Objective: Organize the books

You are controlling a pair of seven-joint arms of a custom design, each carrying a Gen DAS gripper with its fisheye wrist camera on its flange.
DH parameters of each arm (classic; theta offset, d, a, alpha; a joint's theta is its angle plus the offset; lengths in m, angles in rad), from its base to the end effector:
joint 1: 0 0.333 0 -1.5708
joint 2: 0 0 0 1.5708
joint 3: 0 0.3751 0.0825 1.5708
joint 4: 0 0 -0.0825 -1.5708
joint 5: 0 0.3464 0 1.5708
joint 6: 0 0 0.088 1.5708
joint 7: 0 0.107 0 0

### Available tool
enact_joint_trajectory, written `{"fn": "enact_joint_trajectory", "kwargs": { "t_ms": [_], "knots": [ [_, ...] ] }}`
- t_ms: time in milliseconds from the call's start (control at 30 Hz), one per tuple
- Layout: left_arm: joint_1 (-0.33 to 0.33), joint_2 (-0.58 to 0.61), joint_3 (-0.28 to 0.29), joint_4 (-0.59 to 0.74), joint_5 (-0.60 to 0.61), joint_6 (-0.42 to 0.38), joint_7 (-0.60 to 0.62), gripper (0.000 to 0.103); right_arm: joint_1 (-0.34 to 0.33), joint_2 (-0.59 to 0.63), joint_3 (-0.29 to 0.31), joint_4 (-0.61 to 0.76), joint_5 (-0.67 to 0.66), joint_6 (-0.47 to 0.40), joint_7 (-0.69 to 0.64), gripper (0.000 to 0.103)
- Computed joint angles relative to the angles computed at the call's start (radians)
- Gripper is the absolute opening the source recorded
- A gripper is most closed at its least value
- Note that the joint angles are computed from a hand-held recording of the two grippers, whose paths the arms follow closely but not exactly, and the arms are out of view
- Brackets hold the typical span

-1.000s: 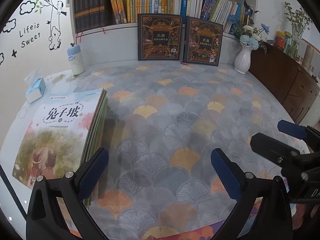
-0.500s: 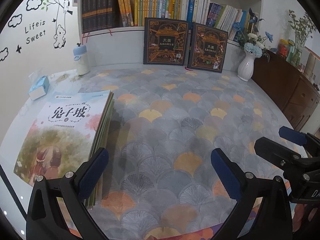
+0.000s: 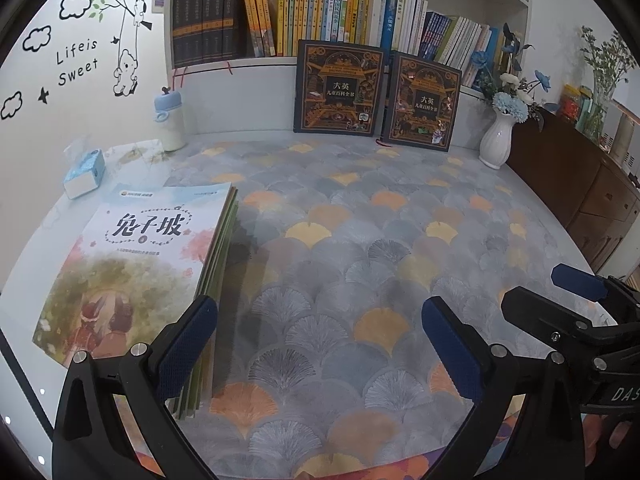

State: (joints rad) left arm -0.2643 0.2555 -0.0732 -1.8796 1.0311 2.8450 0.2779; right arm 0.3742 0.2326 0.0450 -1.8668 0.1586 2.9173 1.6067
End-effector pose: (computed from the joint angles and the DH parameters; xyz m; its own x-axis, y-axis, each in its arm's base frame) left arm 0.5850 -0.2482 0.5152 0.0386 -0.9970 0.0676 -0.6414 -0.0765 -0.7634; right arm 0.5947 0.2508 0.5659 0.3027 -0.9374 -0.1723 -0.6959 -0.0939 -0.7119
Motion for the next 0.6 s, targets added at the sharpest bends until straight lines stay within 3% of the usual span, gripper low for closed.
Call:
{"fn": "enact_joint_trajectory", "kwargs": {
  "t_ms": [600],
  "knots": [
    [0.006, -0.009, -0.002, -0.008, -0.002, 0.001, 0.000, 0.102, -0.011, 0.000, 0.021, 0.002, 0.047, -0.010, -0.048, 0.102]
  ]
}}
